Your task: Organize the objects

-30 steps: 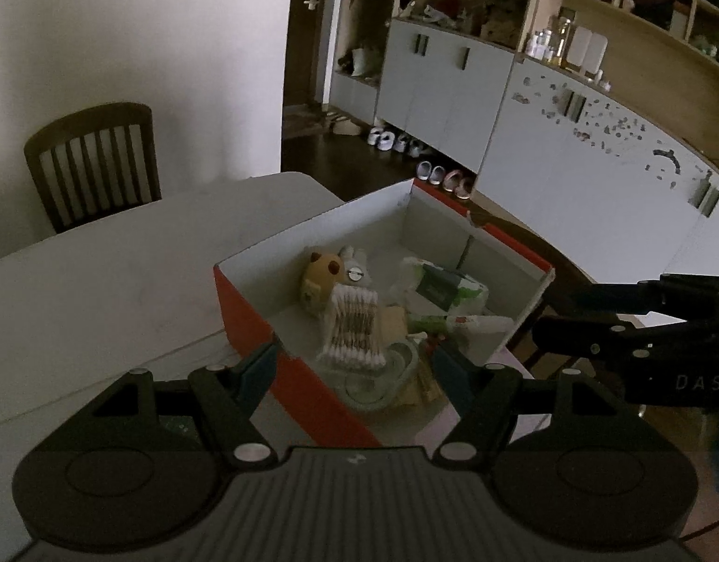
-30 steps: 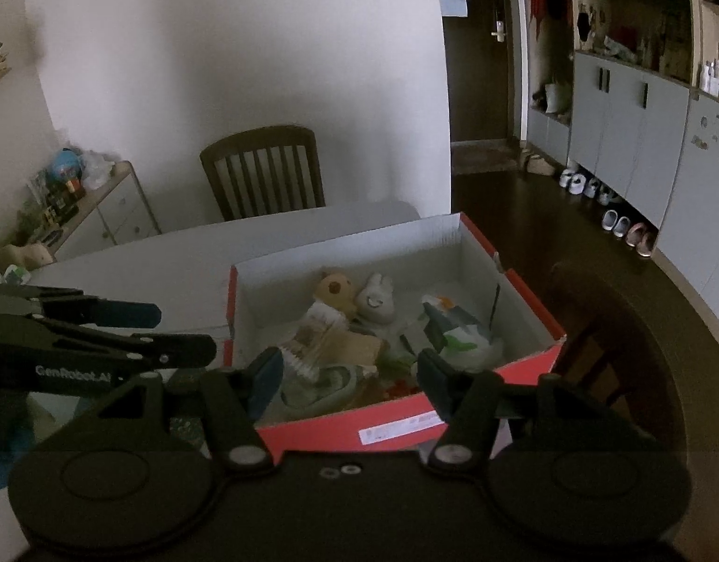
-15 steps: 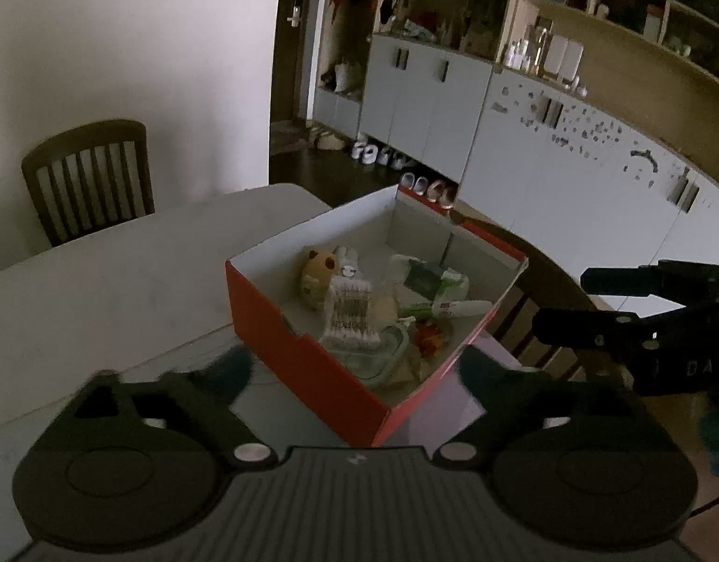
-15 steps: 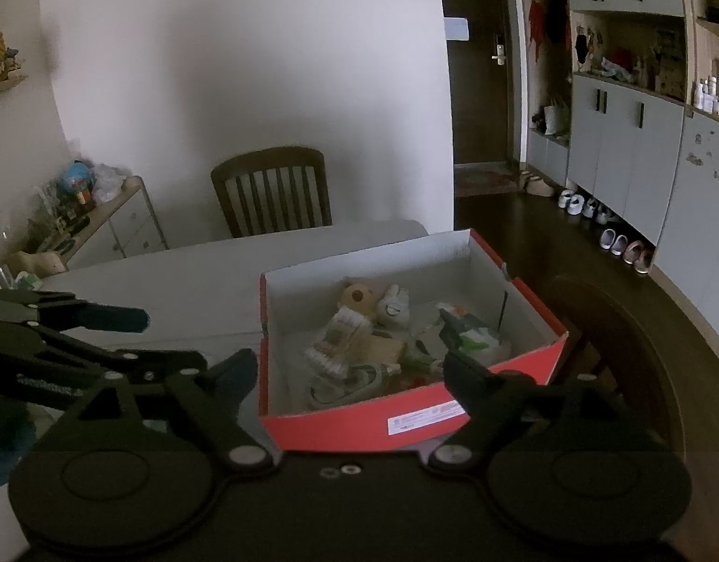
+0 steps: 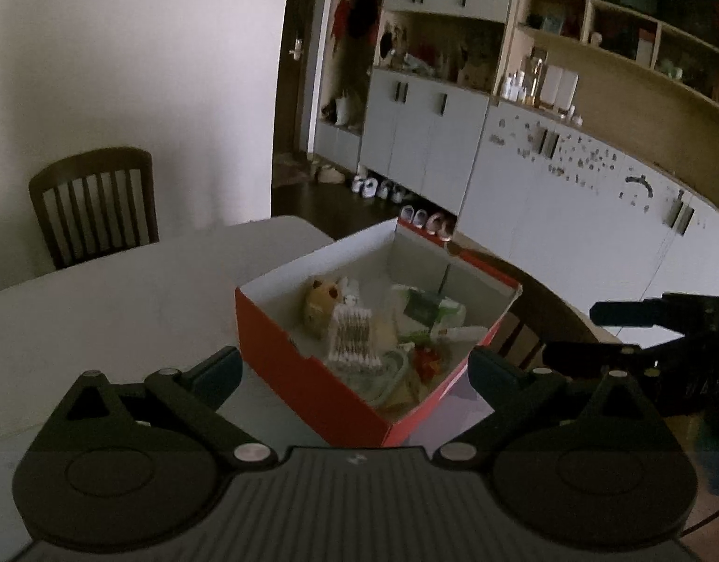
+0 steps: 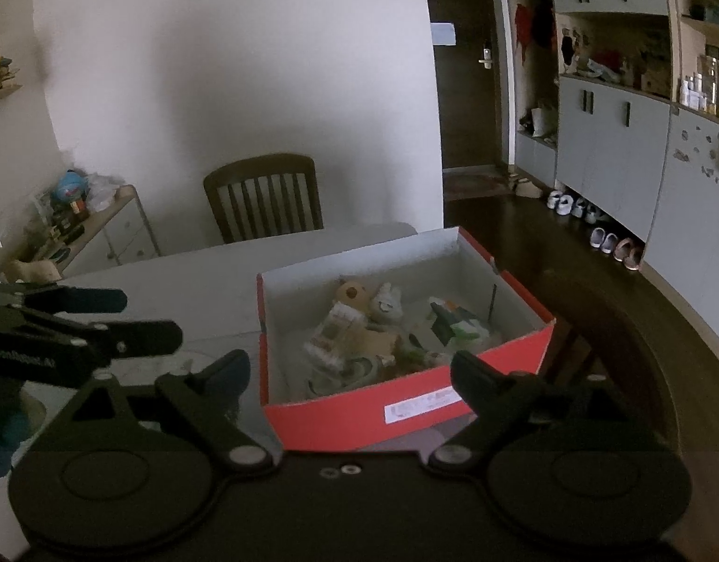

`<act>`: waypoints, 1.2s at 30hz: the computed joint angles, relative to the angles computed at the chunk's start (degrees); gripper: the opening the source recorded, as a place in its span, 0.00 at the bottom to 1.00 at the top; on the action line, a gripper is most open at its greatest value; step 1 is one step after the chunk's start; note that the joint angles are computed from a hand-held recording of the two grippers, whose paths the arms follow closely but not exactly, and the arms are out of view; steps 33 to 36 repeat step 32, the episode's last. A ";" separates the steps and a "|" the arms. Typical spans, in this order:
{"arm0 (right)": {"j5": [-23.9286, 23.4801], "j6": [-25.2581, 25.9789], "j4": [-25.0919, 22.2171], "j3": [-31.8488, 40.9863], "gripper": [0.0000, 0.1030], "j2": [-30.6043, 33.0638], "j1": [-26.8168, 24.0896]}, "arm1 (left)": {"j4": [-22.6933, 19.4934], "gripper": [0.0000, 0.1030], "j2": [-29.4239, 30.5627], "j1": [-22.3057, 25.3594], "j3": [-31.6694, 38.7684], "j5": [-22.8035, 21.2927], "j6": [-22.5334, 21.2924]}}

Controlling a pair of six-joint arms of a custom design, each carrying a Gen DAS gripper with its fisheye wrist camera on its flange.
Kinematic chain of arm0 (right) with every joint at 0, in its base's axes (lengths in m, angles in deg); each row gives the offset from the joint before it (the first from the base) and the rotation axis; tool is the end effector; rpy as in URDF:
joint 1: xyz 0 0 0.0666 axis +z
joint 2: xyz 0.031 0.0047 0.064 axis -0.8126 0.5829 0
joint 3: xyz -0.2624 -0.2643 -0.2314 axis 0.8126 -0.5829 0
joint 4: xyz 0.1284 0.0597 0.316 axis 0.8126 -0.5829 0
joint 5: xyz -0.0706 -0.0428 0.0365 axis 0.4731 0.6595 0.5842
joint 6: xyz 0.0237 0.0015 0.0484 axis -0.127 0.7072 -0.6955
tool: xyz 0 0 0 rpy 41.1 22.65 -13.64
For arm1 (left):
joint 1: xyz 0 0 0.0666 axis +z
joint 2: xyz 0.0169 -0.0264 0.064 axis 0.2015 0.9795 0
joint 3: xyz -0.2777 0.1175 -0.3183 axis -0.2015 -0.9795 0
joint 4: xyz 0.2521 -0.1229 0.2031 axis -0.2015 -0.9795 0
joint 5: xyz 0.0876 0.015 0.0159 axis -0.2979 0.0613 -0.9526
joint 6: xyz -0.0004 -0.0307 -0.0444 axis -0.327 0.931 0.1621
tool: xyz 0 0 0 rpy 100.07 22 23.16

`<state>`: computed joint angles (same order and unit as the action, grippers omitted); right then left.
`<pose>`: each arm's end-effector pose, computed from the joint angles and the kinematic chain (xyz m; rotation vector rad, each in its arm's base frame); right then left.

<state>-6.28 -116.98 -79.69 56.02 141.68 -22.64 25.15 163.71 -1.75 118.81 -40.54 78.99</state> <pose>0.4956 0.2882 0.3732 0.1958 2.1819 0.1171 0.6180 -0.1584 0.4052 0.4954 2.1675 -0.4262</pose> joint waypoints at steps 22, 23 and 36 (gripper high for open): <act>-0.31 -1.55 -0.12 -1.40 0.90 -0.19 0.45 | -3.22 1.00 1.12 -1.54 1.75 0.67 -2.78; -0.35 -1.49 -0.05 -1.53 0.90 -0.26 0.38 | -3.16 1.00 1.09 -1.61 1.71 0.47 -2.85; -0.42 -1.95 -0.02 -2.17 0.90 -0.69 0.11 | -3.73 1.00 1.38 -1.61 2.16 -0.40 -2.53</act>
